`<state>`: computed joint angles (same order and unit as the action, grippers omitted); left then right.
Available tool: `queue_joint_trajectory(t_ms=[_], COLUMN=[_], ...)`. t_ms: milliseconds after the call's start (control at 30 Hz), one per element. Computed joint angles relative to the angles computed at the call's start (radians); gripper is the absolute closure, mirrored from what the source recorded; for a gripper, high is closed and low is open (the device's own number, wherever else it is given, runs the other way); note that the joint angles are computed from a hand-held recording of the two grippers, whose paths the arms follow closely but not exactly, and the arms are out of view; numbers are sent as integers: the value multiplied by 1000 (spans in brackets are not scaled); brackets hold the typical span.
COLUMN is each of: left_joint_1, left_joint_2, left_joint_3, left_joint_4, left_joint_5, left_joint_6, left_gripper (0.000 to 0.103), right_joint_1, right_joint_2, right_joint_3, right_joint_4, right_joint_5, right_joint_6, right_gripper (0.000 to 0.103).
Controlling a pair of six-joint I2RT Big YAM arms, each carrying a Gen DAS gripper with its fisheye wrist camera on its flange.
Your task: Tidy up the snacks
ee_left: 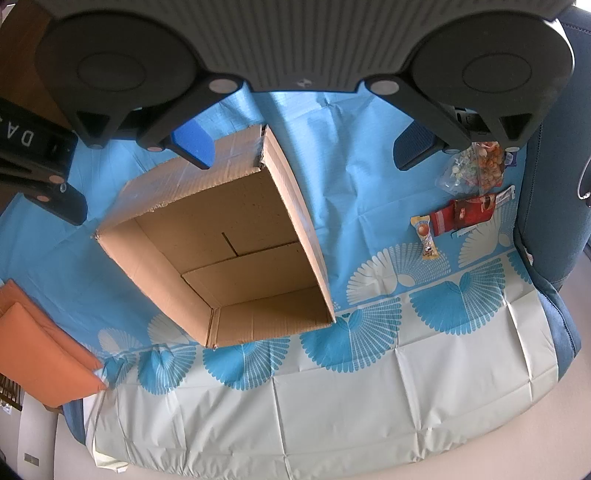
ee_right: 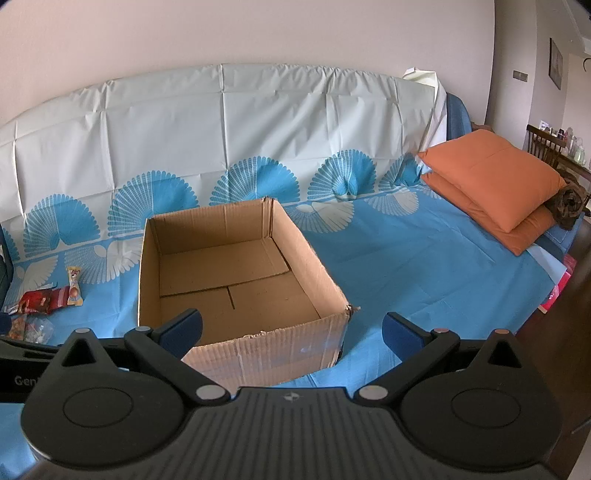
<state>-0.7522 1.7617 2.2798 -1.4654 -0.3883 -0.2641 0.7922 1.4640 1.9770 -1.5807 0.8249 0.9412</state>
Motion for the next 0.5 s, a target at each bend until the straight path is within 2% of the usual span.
queue_joint_trajectory(t_ms=[500], left_joint_1=[-2], left_joint_2=[-4], left_joint_3=[-11], left_joint_4=[17], left_joint_5=[-2], left_joint_6=[5], left_gripper=[0], right_joint_1=[2], right_joint_2=[7], right_joint_3=[7], right_joint_4=[-3], right_joint_5=[3], right_joint_6=[4], right_gripper=[0])
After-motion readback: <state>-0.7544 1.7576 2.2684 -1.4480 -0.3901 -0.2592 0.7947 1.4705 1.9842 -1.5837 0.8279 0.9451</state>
